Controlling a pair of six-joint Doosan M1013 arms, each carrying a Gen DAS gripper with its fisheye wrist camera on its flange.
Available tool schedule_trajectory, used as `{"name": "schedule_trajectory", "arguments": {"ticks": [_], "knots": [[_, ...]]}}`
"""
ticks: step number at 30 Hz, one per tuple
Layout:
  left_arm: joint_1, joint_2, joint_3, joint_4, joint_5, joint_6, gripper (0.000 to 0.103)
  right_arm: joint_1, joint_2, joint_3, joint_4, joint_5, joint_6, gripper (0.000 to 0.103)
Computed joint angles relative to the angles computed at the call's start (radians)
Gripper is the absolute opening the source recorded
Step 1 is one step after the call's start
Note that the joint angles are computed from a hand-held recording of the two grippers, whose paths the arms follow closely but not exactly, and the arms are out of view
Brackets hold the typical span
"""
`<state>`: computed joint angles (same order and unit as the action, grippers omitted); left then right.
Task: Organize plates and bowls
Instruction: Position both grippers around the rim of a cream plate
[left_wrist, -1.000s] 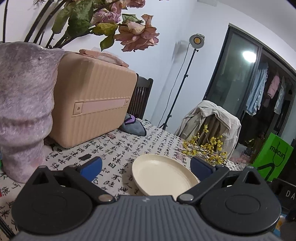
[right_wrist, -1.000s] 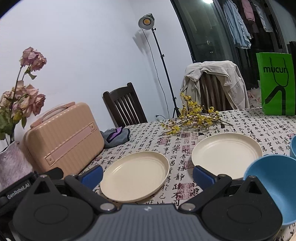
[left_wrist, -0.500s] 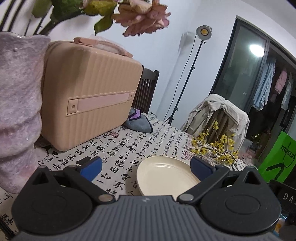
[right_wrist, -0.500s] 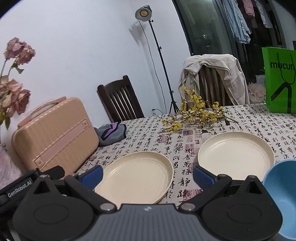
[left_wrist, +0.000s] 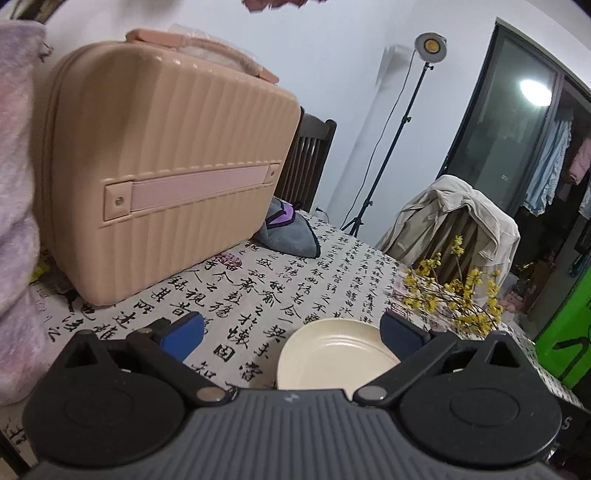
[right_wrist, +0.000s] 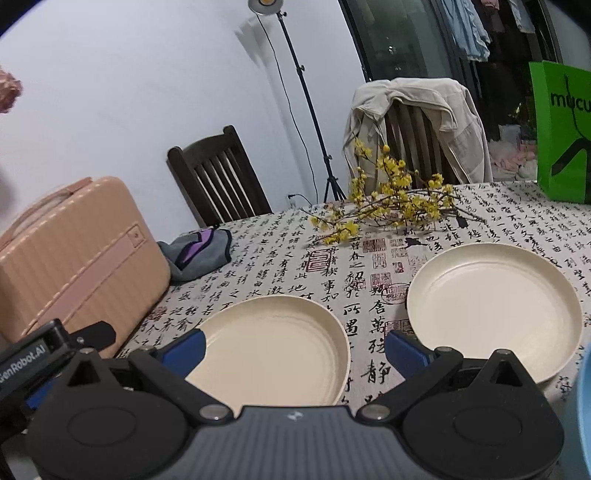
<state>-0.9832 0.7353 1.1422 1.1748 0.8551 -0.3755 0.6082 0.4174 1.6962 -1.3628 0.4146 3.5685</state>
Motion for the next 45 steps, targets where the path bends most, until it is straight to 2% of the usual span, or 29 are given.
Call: {"name": "schedule_trajectory", "arguments": {"ticks": [3,8,15,18,22,25,29,32,36,40,45], "knots": [[0.013,0.016,-0.029,-0.042,-0.001,0.021,0.103,-0.010,0.021,-0.025,0.047,-0.001,-0.038,0.103],[0.030,0.037,-0.054,-0.064,-0.010,0.005,0.103,-0.024,0.048,-0.049,0.042,-0.008,-0.025,0.103],[0.035,0.062,-0.041,-0.010,-0.039,-0.078,0.103,-0.042,0.062,-0.041,0.010,-0.041,0.012,0.103],[0.045,0.052,-0.023,-0.042,-0.094,-0.071,0.103,-0.046,0.066,-0.044,0.007,-0.036,0.007,0.103],[0.039,0.054,-0.018,-0.025,-0.085,-0.068,0.103,-0.044,0.072,-0.048,0.021,0.000,-0.015,0.103],[0.041,0.055,-0.012,-0.033,-0.114,-0.061,0.103,-0.045,0.075,-0.048,0.030,0.003,-0.029,0.103],[0.036,0.065,-0.027,-0.042,-0.085,-0.029,0.103,-0.035,0.083,-0.052,0.023,0.042,-0.054,0.103],[0.039,0.068,-0.034,-0.081,-0.093,0.012,0.103,-0.036,0.085,-0.048,0.019,0.032,-0.063,0.103],[0.042,0.074,-0.043,-0.114,-0.095,0.045,0.103,-0.033,0.093,-0.053,0.039,0.036,-0.109,0.096],[0.038,0.081,-0.054,-0.119,-0.076,0.069,0.103,-0.029,0.098,-0.056,0.037,0.034,-0.137,0.094],[0.038,0.082,-0.056,-0.128,-0.072,0.086,0.103,-0.024,0.102,-0.062,0.051,0.028,-0.181,0.079]]}}
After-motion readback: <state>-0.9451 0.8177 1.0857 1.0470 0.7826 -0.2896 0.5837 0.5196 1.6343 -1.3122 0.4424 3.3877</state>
